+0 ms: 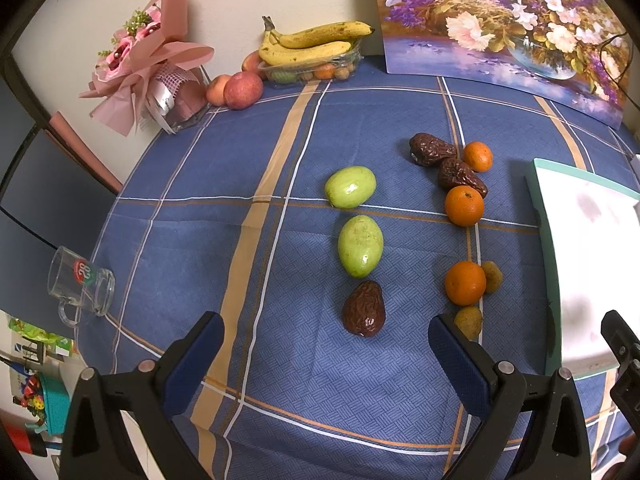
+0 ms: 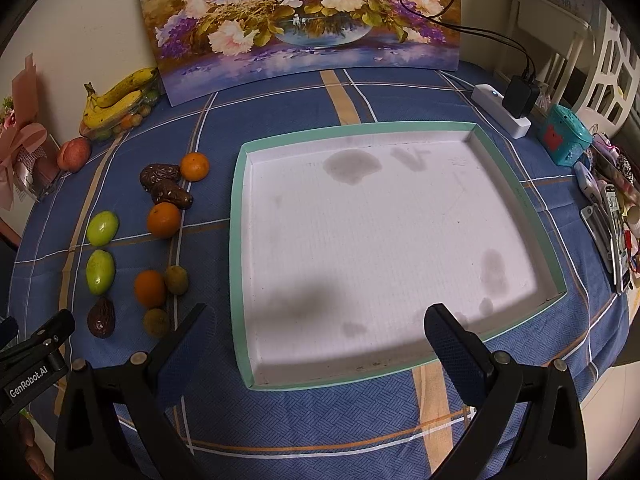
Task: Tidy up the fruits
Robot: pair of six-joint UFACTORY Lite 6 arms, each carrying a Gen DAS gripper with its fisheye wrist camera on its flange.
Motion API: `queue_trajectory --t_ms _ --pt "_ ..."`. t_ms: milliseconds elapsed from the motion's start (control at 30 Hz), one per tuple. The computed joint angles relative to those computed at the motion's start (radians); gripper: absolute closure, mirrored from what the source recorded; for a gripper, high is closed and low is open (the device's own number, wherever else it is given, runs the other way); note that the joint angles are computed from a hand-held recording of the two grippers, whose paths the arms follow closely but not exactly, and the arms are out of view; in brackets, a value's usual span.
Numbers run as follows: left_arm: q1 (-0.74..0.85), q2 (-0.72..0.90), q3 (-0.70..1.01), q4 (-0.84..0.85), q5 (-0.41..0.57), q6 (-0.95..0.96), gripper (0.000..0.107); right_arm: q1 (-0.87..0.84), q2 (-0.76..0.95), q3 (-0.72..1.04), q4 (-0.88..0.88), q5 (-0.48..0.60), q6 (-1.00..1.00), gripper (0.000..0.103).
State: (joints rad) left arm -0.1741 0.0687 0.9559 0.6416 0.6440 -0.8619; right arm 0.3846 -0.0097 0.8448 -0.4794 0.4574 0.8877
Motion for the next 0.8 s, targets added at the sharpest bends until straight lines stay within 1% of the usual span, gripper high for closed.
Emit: queue_trajectory --t_ms 800 --pt "0.022 0.012 0.010 -0.052 -0.016 0.040 0.004 -0.001 -0.002 0.000 0.006 -0.002 -0.010 0.000"
